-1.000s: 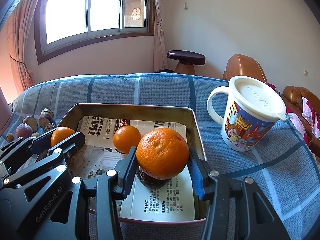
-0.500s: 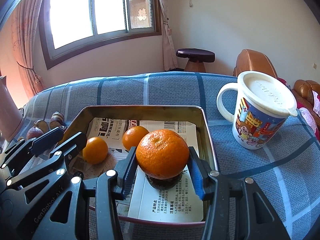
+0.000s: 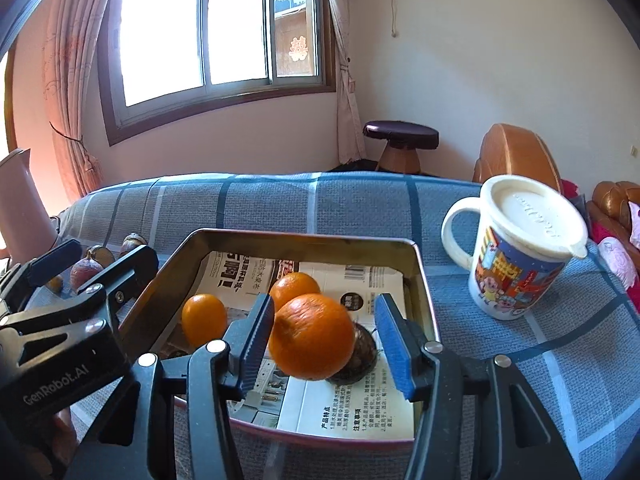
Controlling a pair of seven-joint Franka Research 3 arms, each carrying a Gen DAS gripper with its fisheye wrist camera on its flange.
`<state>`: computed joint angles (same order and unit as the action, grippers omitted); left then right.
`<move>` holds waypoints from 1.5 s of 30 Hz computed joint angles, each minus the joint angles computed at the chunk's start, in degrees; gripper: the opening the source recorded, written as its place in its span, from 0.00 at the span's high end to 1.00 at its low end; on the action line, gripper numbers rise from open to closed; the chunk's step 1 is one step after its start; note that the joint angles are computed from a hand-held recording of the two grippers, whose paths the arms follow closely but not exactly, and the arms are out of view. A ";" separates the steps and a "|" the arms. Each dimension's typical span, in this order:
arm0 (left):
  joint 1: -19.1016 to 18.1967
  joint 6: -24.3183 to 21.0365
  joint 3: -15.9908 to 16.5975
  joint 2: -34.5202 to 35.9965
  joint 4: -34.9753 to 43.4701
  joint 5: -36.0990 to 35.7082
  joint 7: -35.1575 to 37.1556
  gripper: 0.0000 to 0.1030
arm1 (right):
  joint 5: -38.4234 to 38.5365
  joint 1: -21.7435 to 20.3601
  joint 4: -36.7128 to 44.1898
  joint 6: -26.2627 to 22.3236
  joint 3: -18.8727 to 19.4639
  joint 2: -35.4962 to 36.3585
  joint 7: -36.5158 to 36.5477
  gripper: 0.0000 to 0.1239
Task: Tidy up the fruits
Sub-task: 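Lower the large orange into the tin and open the right tool, then move both open tools back toward the remaining fruits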
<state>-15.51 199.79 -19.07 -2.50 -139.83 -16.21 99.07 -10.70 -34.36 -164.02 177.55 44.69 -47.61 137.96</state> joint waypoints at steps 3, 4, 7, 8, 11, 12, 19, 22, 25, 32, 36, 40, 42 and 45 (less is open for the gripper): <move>-0.14 2.30 1.10 -0.50 -0.93 3.26 -2.93 0.01 | 1.22 -2.12 -2.04 2.00 2.59 -6.13 3.28 0.43; 0.00 2.90 1.19 -0.63 -1.17 3.63 -3.15 0.00 | 1.88 -3.03 -2.67 2.27 3.79 -8.39 4.53 0.39; 0.29 4.49 -0.06 -0.41 -1.28 -1.09 0.86 0.00 | 2.96 -4.80 -3.54 1.47 6.38 -13.35 7.26 0.33; 0.26 4.54 -0.14 -0.44 -1.28 -2.22 1.92 0.00 | 2.87 -5.05 -3.53 1.11 6.69 -13.95 7.63 0.32; 0.08 5.55 -0.32 -0.39 -1.47 -5.56 4.40 0.00 | 2.21 -5.75 -2.91 0.80 7.26 -13.56 8.18 0.32; 0.01 5.86 -0.14 -0.42 -1.68 -6.05 4.67 0.00 | 2.05 -5.81 -2.74 0.65 7.45 -13.35 8.39 0.32; -0.37 6.14 0.69 -0.11 -1.89 -8.26 6.61 0.00 | 0.77 -6.36 -2.49 -0.06 9.57 -14.45 10.52 0.32; -0.50 6.48 0.42 0.10 -1.89 -10.34 9.51 0.00 | 0.38 -6.31 -2.29 -0.53 10.24 -14.71 11.70 0.32; -0.90 7.51 0.29 0.31 -2.11 -12.93 12.82 0.00 | -0.14 -6.16 -2.22 -1.87 11.12 -16.21 13.36 0.32; -0.53 8.51 2.62 -1.11 -4.91 -6.42 8.36 0.00 | -2.19 -5.04 -1.94 -5.21 11.12 -17.54 17.87 0.32; 1.37 8.06 2.96 -2.14 -6.19 -1.97 5.57 0.00 | -3.54 -3.44 -1.67 -6.89 10.18 -16.75 19.85 0.32; 3.29 7.09 4.70 -2.99 -7.20 5.54 0.02 0.00 | -5.22 -1.47 -0.93 -9.30 10.00 -16.33 22.09 0.32; 4.34 6.24 5.77 -3.17 -7.26 9.78 -3.12 0.00 | -6.00 -0.56 -0.46 -10.17 9.79 -15.73 23.40 0.32; 5.98 5.25 7.51 -3.18 -7.12 15.94 -7.85 0.00 | -7.65 0.59 0.67 -11.59 9.97 -14.83 24.78 0.32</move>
